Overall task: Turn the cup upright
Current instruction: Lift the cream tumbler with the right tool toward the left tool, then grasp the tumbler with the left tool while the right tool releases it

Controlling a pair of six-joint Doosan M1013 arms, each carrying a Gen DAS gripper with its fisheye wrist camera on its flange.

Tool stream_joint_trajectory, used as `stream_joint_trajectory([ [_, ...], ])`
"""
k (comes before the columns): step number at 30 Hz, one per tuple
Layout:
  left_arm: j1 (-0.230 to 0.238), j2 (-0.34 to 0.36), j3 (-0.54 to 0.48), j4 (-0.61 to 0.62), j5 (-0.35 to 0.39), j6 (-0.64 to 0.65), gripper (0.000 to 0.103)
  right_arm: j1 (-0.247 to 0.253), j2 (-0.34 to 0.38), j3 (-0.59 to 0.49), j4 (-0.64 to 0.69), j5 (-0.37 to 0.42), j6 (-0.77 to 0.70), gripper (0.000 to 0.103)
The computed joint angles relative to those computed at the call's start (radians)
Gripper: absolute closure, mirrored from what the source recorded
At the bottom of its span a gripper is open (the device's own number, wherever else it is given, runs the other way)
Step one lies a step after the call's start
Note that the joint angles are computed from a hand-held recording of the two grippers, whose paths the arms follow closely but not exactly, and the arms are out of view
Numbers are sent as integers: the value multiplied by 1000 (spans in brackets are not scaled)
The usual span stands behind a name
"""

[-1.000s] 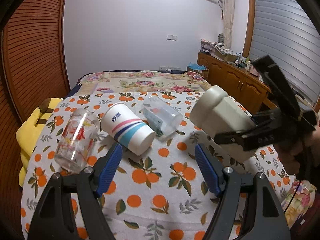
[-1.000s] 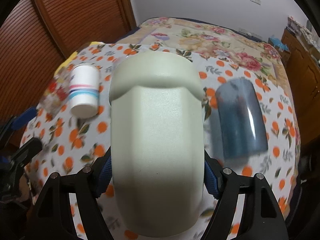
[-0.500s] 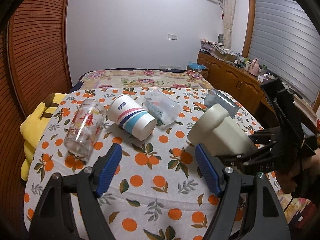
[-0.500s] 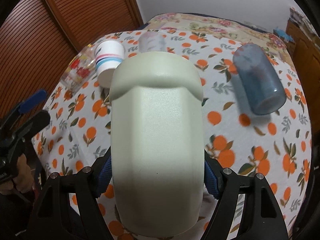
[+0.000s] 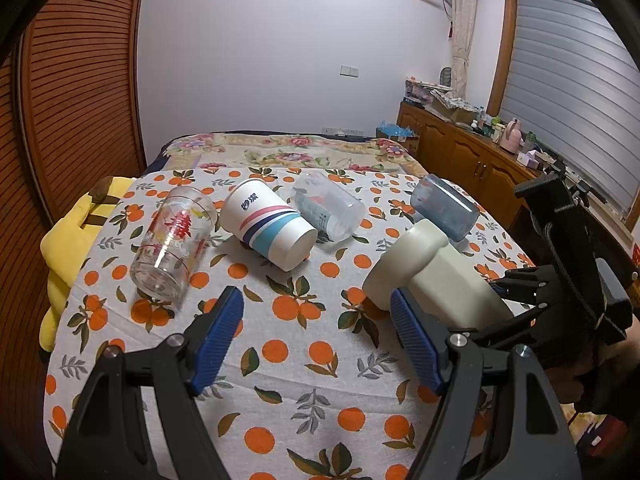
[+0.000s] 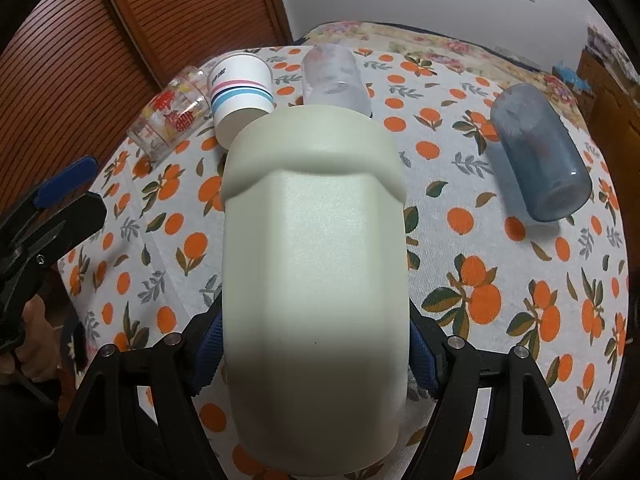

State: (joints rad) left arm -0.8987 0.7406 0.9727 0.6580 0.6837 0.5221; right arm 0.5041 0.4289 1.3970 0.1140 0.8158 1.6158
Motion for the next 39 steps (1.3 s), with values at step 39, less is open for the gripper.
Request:
stream_joint_trajectory([
  [39,-4,317,-693,-426,524,308,26,-83,-217,263,14,-328,38,19],
])
